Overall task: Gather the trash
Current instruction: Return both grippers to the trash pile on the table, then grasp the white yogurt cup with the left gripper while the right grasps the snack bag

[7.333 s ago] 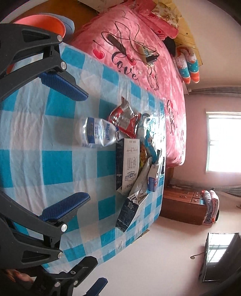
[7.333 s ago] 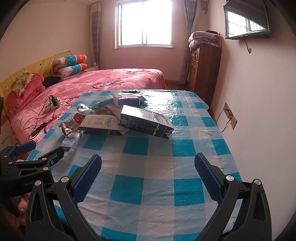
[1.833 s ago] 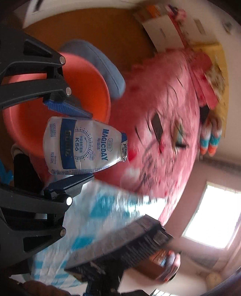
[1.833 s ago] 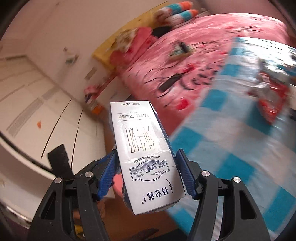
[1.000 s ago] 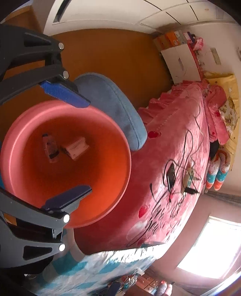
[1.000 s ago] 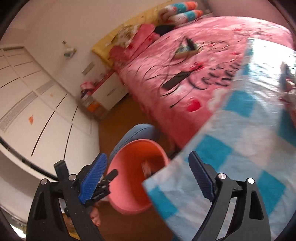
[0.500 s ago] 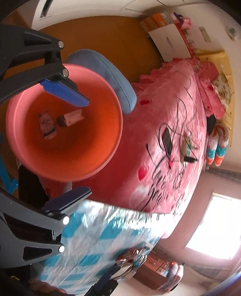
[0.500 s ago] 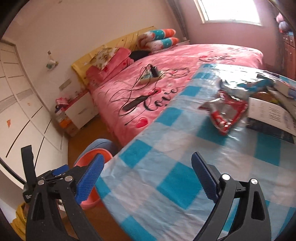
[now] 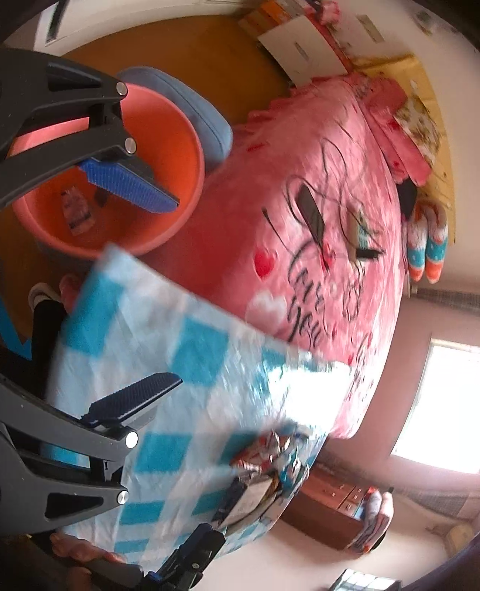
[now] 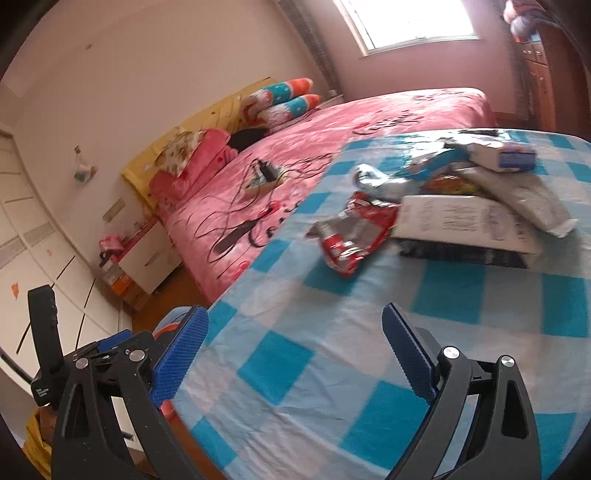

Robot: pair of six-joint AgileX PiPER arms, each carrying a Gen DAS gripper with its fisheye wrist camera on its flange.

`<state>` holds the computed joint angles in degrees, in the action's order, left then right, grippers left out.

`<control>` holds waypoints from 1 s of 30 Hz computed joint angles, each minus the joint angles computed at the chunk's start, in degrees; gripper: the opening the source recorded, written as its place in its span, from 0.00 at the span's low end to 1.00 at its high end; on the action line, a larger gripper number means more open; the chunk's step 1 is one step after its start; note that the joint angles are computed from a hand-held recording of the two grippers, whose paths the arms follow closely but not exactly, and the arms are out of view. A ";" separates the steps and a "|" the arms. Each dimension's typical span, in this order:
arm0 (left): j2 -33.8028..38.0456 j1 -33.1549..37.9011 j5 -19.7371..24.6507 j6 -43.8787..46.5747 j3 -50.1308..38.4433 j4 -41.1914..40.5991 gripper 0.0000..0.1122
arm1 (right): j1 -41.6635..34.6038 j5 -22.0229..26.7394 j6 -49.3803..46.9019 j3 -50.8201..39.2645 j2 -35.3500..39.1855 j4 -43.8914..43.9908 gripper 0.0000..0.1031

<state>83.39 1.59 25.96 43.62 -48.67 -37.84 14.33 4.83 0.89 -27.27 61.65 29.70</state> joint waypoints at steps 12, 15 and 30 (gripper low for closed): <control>11.84 -20.15 -0.37 -23.79 -18.86 14.80 0.79 | -35.60 23.71 -37.41 -6.58 -2.04 21.73 0.91; 16.97 -22.67 1.23 -26.80 -25.72 15.43 0.79 | -44.51 30.02 -43.18 -13.63 4.49 23.43 0.91; 41.21 -26.78 16.97 -34.84 -61.79 17.96 0.77 | -45.47 38.21 -33.56 -62.35 45.60 5.16 0.89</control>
